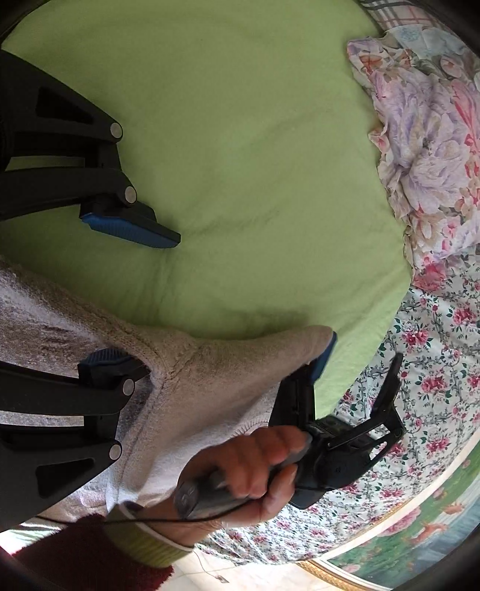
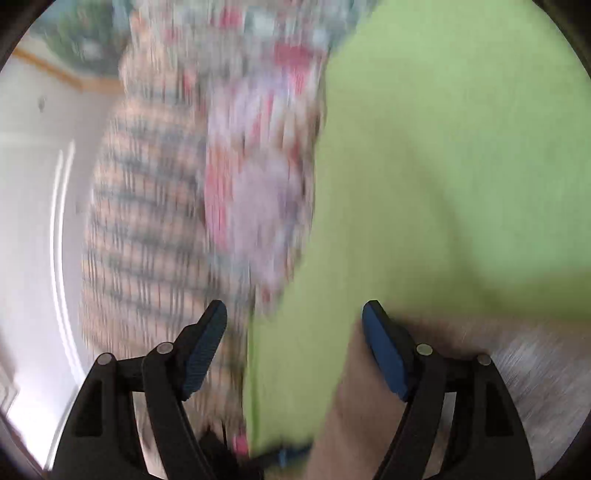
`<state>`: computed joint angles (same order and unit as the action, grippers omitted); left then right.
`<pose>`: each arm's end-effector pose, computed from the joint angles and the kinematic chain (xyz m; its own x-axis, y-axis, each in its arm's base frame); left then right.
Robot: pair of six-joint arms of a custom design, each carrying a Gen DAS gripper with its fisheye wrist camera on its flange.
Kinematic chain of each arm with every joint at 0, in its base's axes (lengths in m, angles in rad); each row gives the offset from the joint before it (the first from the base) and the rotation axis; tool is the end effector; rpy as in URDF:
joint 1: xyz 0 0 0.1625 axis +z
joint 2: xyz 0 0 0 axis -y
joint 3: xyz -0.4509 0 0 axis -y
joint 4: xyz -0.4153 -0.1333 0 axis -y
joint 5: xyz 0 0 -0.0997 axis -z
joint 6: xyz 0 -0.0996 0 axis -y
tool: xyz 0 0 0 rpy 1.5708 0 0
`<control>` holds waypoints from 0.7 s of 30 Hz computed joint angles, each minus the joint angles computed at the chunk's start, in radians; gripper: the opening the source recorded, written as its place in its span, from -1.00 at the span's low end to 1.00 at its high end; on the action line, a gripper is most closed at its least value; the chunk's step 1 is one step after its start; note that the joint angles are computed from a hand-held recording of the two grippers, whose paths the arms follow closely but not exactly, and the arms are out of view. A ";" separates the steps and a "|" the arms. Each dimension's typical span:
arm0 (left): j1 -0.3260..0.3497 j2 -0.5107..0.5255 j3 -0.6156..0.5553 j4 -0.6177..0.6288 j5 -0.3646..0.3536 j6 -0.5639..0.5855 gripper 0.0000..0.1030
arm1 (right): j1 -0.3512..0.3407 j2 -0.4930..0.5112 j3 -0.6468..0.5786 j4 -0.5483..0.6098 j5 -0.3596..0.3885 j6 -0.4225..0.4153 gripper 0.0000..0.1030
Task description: Fold small clothes
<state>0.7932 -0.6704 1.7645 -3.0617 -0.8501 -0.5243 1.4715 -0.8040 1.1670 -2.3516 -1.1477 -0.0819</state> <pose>-0.3245 -0.6133 0.0432 -0.9423 -0.0300 -0.3334 0.2025 0.7418 -0.6392 0.0911 -0.8422 0.2972 -0.9282 -0.1495 -0.3408 0.0147 0.9003 -0.4351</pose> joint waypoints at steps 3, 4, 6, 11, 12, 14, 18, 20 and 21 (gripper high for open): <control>0.001 -0.018 -0.003 0.057 -0.007 -0.030 -0.02 | 0.007 -0.057 0.058 -0.044 -0.067 0.001 0.50; -0.004 -0.023 -0.004 0.082 0.000 -0.036 -0.02 | 0.011 -0.090 0.093 -0.058 -0.094 -0.012 0.50; -0.019 -0.038 0.004 0.132 0.024 -0.044 -0.02 | 0.008 -0.176 0.180 -0.096 -0.136 -0.046 0.50; -0.048 -0.089 0.058 0.104 -0.037 -0.024 -0.04 | -0.039 -0.381 0.379 -0.201 -0.204 -0.088 0.50; -0.052 -0.091 0.055 0.094 -0.052 -0.005 -0.04 | -0.049 -0.424 0.426 -0.230 -0.225 -0.088 0.50; -0.059 -0.082 0.033 0.106 -0.045 0.023 0.00 | -0.065 -0.514 0.526 -0.302 -0.269 -0.082 0.50; -0.046 -0.047 -0.044 0.194 -0.067 0.048 0.06 | -0.098 -0.698 0.731 -0.490 -0.412 -0.083 0.50; -0.036 -0.023 -0.086 0.244 -0.057 0.043 0.10 | -0.110 -0.766 0.804 -0.583 -0.507 -0.095 0.50; -0.027 -0.011 -0.110 0.275 -0.055 0.032 0.11 | -0.116 -0.794 0.832 -0.624 -0.563 -0.099 0.50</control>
